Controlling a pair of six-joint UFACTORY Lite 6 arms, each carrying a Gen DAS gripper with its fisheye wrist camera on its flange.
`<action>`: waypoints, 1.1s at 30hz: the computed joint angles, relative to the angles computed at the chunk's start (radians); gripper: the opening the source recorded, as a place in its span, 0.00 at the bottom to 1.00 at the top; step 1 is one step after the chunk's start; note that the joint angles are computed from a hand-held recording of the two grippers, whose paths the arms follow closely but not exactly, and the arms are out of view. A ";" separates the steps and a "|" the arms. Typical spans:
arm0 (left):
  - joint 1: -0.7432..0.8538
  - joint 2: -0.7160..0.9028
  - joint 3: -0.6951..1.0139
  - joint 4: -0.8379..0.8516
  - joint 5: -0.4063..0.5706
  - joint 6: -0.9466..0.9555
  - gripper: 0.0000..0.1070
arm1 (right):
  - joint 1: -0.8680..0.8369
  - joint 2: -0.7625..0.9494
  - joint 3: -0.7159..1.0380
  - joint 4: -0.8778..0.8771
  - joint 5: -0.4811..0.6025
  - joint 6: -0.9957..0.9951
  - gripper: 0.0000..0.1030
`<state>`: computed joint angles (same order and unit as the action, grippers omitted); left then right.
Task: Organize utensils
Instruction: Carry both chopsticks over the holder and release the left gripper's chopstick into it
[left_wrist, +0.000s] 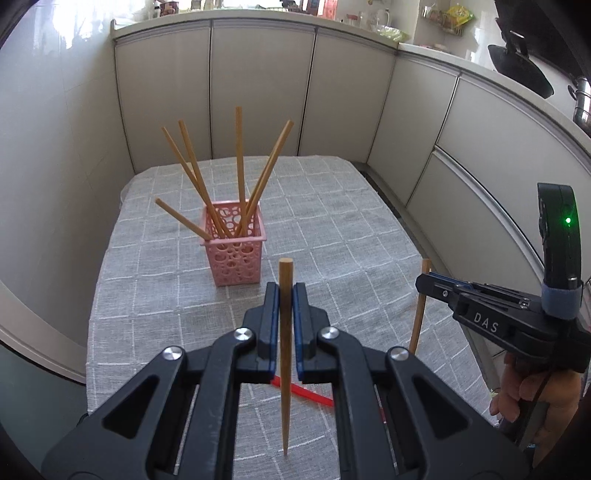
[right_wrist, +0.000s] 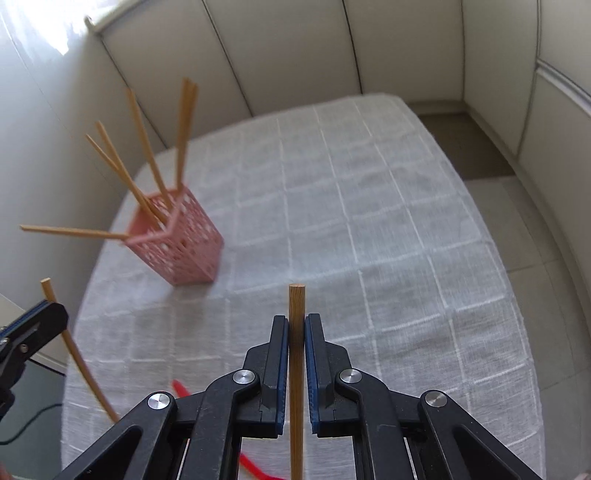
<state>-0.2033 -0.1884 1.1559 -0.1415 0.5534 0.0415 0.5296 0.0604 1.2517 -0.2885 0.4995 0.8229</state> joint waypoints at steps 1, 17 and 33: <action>0.007 -0.013 0.000 -0.007 -0.001 0.009 0.08 | 0.017 0.002 0.018 -0.046 -0.001 0.051 0.07; 0.123 -0.130 0.082 0.015 -0.168 -0.044 0.08 | 0.121 -0.061 0.111 -0.510 -0.027 0.513 0.07; -0.032 0.269 0.375 0.782 -0.218 -0.756 0.08 | 0.055 0.051 0.187 -0.498 -0.111 0.472 0.07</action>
